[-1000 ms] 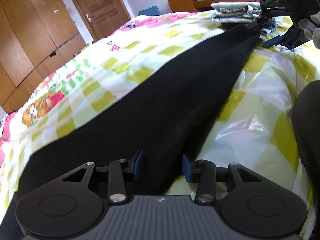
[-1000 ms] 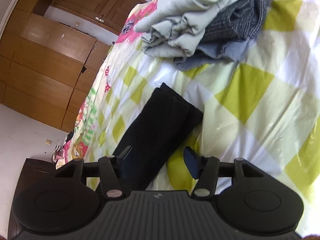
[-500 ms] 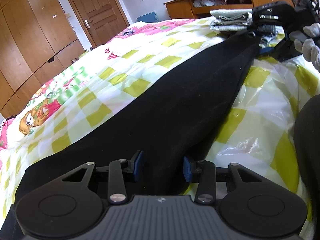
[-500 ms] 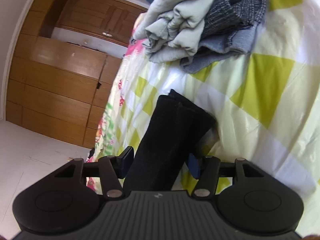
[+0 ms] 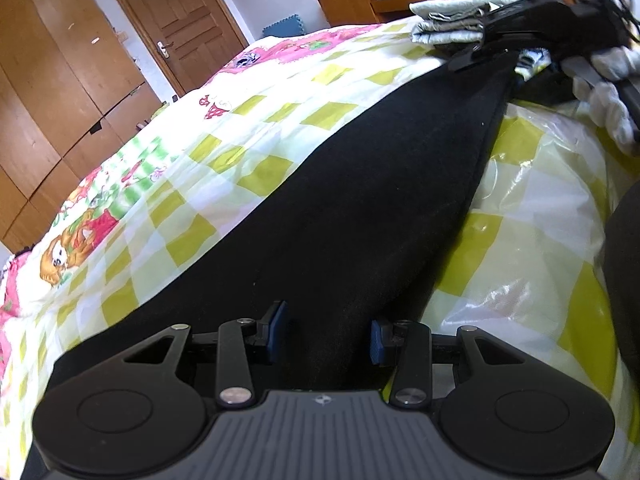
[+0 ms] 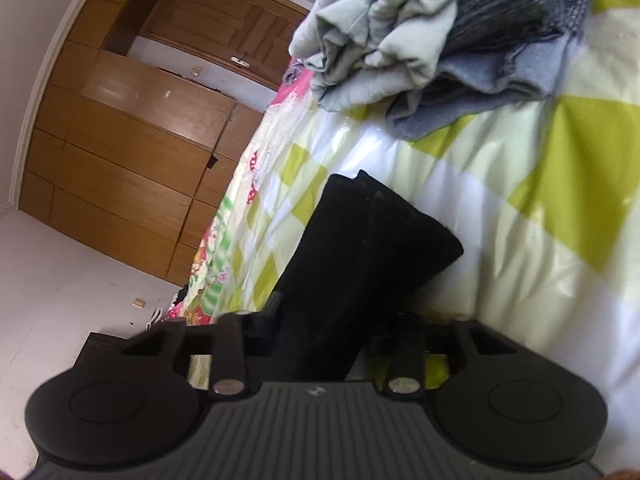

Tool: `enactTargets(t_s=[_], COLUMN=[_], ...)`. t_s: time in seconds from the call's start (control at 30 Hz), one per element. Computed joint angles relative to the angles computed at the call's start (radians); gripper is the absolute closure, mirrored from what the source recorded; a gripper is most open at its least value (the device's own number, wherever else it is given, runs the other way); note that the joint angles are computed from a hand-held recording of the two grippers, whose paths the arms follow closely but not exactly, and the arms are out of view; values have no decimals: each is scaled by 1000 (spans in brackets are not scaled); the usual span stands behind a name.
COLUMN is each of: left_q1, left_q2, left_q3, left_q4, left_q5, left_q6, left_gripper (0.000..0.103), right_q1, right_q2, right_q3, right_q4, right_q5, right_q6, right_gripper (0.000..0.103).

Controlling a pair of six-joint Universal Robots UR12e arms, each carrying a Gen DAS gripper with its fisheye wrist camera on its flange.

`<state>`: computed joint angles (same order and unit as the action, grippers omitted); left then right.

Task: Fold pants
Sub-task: 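Open and regrasp the black trouser leg end with the right gripper, then lift the trousers with both grippers and swing the leg end toward the left gripper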

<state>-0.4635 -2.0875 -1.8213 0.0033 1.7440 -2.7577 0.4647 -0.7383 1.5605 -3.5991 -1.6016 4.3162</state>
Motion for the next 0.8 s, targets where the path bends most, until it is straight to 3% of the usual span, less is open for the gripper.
enactTargets(t_s=[0.03,0.07,0.17,0.2,0.27,0.3,0.37,0.4,0.43,0.47,0.5,0.53,0.6,0.67,0.73,0.8], left_q1=[-1,-1,-1,-1,-3,-7,-10,-9,-8,-8,-8,-9,-8,-7,-5,3], left_q2=[0,0,0,-2,-9,-13,-14,-11,-9,-9,-9,-9,-6,-4,-1,7], left_q3=[4,6,10,13,19,20,18,16,16,16,16,16,10,1,-11,-35], left_q4=[-3,-3,-1,-5,-19,-13,2,-1,-7,-7,-5,0,19,42,54,85], left_q5=[0,-2,-5,-6,-1,4,5,-2,-7,-7,-4,-1,-1,5,16,16], left_q6=[3,3,-5,-16,-32,-23,-2,-6,-11,-9,-3,-1,-12,-31,-45,-63], left_gripper=[48,48,48,48,49,49,49,49,49,49,49,49,48,48,48,48], right_q1=[-6,-9,3,4,-12,-21,-21,-18,-15,-14,-16,-20,-20,-9,-8,2], right_q2=[7,12,-11,-6,3,10,26,34,42,38,28,23,13,-9,-13,-18], right_q3=[-8,-16,-25,-28,-21,-19,-24,-30,-36,-35,-32,-29,-24,-22,-27,-42], right_q4=[-36,-84,-82,-72,28,34,-37,-70,-95,-79,-48,-50,-68,-3,15,7], right_q5=[31,52,24,12,21,51,54,48,46,40,41,48,32,-21,-22,-35], right_q6=[30,33,-123,-125,-5,53,61,54,45,44,60,95,93,53,110,81], right_gripper=[93,93,94,96,93,91,84,68,64,67,86,94,94,95,94,94])
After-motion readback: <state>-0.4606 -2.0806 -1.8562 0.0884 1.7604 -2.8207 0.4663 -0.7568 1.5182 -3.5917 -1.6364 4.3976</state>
